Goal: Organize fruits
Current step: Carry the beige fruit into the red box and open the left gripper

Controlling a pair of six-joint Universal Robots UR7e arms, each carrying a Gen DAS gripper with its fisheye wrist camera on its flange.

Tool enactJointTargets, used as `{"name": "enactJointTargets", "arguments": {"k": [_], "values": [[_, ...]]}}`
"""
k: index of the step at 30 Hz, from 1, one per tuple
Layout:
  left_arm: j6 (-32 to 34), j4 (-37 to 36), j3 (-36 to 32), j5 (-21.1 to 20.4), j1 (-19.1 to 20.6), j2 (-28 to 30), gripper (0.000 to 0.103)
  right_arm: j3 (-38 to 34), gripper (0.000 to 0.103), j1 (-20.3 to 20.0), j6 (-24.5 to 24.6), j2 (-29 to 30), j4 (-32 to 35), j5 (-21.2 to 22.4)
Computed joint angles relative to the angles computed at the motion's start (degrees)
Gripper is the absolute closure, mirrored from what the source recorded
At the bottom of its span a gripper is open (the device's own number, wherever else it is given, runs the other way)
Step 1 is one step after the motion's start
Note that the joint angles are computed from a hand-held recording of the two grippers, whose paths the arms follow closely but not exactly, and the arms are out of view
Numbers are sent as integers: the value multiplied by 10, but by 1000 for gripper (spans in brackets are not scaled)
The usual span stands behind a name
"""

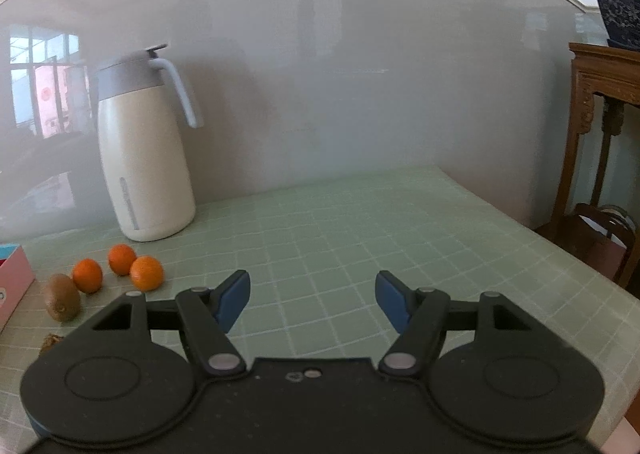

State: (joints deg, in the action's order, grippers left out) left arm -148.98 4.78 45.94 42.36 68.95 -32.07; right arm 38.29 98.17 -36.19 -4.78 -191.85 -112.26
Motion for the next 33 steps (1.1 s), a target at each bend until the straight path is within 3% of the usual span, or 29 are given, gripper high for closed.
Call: {"name": "enactJointTargets", "arguments": {"k": [6,14,17,29,31,33], "values": [[53,-103,77,-24,11,-57,76,-10,34,7,-3,11,13,4],[45,-144,102,-48,39,-92,76,-21,34,13,-10,22,23,4],[72,-188,122,-52,44,-104,76,-25,34,14,-17,26,24,1],[51,-143,53,-64,64,-75,75,-66,31,16,-33,51,42,-14],[56,-152,65,-57,62,-80,69,-65,30,16,-33,51,43,-12],[80,-185,85,-60,60,-87,29,-63,30,17,-35,50,42,-10]]}}
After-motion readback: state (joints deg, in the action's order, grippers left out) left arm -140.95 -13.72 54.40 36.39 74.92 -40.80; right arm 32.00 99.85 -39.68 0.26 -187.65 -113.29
